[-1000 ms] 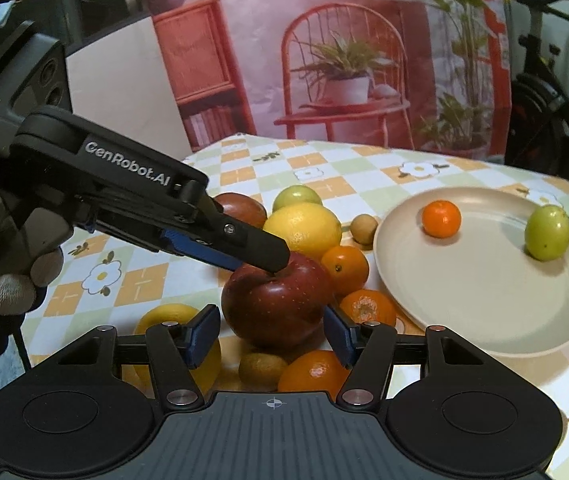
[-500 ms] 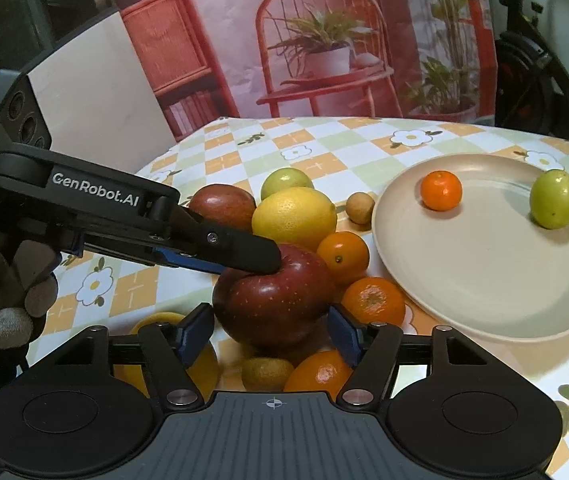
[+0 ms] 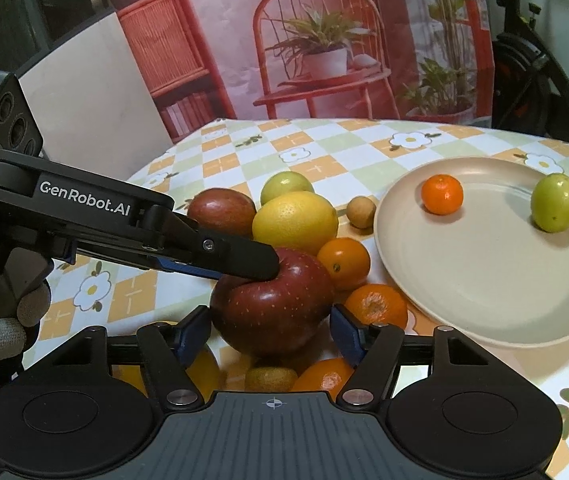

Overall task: Organize fruits
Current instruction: 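Close the left gripper on the red apple and lift it, then carry the red apple over the plate, lower it and open the left gripper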

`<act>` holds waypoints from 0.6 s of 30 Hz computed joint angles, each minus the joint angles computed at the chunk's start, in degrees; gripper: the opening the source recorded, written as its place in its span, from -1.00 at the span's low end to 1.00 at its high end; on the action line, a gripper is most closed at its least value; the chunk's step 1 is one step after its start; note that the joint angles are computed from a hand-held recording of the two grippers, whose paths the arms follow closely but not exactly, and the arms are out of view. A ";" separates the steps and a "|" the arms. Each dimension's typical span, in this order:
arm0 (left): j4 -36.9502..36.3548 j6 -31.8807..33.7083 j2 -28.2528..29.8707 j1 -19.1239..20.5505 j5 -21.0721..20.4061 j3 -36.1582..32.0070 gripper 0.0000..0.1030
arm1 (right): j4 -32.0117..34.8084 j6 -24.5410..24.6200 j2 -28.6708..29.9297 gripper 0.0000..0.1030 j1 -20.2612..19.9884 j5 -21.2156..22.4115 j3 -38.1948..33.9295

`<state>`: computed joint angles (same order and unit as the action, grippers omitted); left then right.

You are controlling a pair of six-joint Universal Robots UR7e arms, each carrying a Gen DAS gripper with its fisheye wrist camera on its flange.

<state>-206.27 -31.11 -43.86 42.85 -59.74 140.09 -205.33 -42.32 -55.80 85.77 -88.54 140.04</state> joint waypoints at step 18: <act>11.83 0.74 -2.86 -6.55 7.12 -4.45 -0.27 | -0.62 -3.04 -5.31 0.20 -4.82 11.81 1.78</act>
